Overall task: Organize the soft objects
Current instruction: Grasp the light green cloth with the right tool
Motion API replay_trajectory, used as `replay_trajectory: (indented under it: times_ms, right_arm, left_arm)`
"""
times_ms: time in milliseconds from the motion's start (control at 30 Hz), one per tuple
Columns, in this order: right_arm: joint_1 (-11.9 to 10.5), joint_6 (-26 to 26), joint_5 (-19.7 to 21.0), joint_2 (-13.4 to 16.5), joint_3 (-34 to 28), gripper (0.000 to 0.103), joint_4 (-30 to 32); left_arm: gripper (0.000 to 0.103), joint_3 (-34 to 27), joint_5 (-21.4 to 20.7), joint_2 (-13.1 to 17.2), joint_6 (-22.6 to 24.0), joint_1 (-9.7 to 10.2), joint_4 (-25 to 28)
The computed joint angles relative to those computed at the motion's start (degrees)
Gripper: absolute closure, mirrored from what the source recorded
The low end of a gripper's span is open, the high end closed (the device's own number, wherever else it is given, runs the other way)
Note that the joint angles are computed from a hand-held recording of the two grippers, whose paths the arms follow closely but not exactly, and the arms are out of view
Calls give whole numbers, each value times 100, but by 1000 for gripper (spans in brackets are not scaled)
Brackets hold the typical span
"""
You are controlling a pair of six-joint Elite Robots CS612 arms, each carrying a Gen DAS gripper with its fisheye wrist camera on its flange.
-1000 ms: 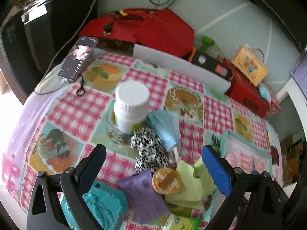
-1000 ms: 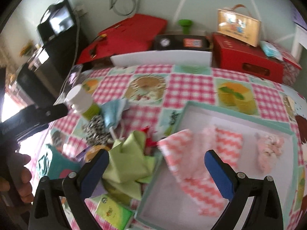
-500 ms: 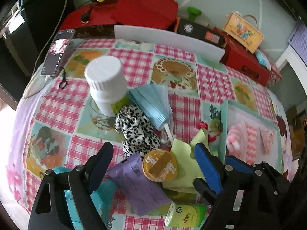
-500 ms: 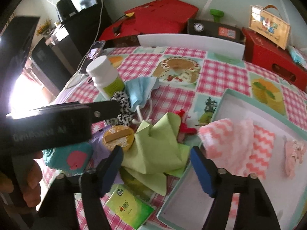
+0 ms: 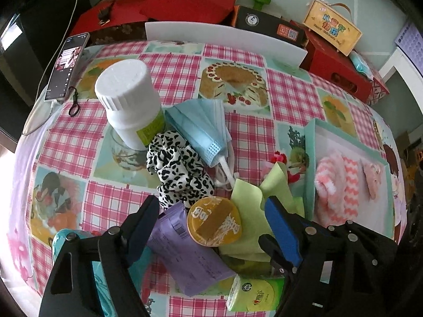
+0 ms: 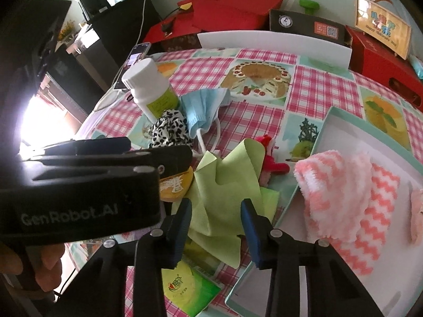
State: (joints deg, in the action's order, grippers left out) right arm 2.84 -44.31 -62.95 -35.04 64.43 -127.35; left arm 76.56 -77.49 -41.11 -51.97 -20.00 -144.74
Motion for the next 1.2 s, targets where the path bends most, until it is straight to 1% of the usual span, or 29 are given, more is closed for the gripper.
replay_trajectory:
  times_ms: [100, 167, 233, 300, 400, 533, 600, 700, 800, 900, 967, 1067, 1200]
  right_arm:
    - [7, -5, -64, 14, -1, 67, -24]
    - [2, 25, -63, 24, -12, 71, -41]
    - [2, 68, -113, 32, -8, 81, -127]
    - [2, 91, -136, 38, -12, 87, -146]
    - [-11, 78, -59, 38, -22, 95, -101]
    - [-22, 80, 5, 26, -12, 99, -109]
    - [-35, 123, 38, 23, -3, 100, -161]
    - [-70, 328, 90, 42, -25, 100, -283]
    - [-96, 473, 65, 45, -22, 100, -417]
    - [-126, 616, 95, 68, -73, 100, -402]
    - [-142, 689, 81, 84, -100, 100, -422]
    - [-175, 819, 106, 105, -140, 100, -426]
    - [-211, 955, 114, 114, -164, 100, -523]
  left_arm:
    - [21, -18, -43, 14, 16, 8, 12]
    - [21, -27, -60, 19, 28, 10, 25]
    - [21, -31, -66, 22, 38, 11, 24]
    - [21, -31, -98, 24, 61, 12, -14]
    - [21, -41, -111, 29, 108, 11, -5]
    - [21, -37, -113, 27, 106, 11, -13]
    - [21, -25, -116, 21, 100, 13, -36]
    - [22, -15, -140, 23, 133, 21, -61]
    - [24, -46, -182, 47, 184, 21, -3]
    - [27, -78, -236, 74, 245, 25, 56]
    - [32, -115, -235, 96, 297, 20, 124]
    - [32, -156, -246, 124, 334, 13, 165]
    - [32, -232, -376, 179, 460, 11, 163]
